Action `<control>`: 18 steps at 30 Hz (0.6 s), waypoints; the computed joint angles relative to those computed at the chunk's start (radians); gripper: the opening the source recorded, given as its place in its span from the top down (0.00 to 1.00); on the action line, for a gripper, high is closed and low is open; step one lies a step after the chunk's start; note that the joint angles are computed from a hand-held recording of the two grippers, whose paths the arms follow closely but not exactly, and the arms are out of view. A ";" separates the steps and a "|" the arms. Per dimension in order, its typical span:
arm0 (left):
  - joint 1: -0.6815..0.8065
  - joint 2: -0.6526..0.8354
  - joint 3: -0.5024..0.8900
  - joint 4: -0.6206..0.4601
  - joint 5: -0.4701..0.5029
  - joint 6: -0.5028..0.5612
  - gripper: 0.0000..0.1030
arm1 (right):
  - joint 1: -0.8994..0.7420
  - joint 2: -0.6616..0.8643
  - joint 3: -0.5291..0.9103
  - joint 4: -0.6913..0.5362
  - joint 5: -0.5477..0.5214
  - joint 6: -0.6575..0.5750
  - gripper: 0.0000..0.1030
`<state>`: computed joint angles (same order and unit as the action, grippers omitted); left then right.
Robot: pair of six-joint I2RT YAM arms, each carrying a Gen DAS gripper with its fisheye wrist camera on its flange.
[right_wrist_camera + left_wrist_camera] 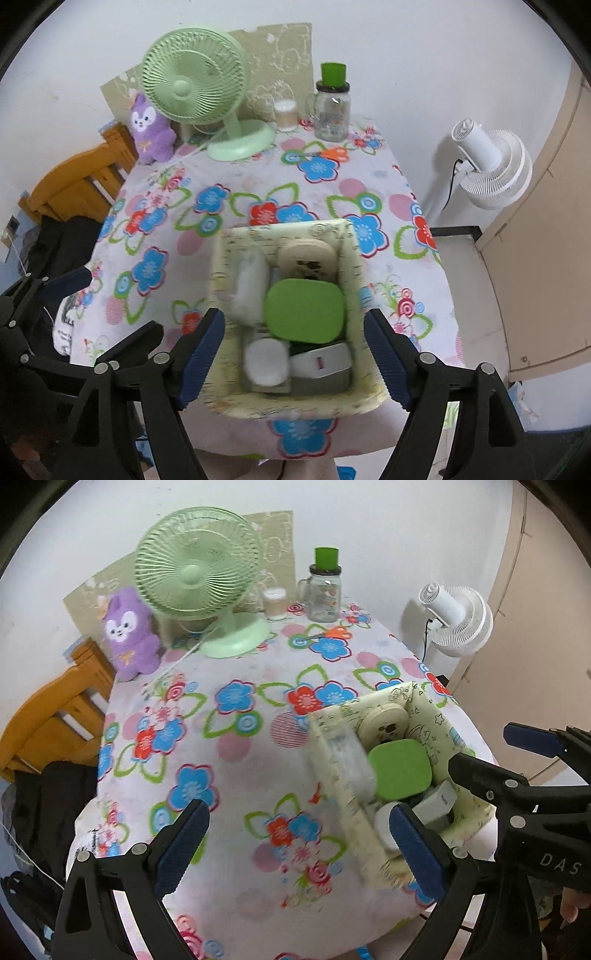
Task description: Organize rigid objects
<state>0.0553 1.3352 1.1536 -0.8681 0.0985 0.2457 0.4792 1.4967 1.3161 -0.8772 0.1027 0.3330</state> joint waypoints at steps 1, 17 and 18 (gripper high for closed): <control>0.033 -0.019 0.000 -0.014 0.014 0.028 0.04 | 0.023 -0.004 0.005 -0.007 0.017 0.021 0.21; 0.452 -0.096 0.110 -0.226 0.266 0.329 0.04 | 0.336 0.001 0.141 -0.159 0.258 0.313 0.14; 0.464 -0.102 0.119 -0.232 0.270 0.329 0.04 | 0.343 -0.005 0.143 -0.160 0.261 0.318 0.14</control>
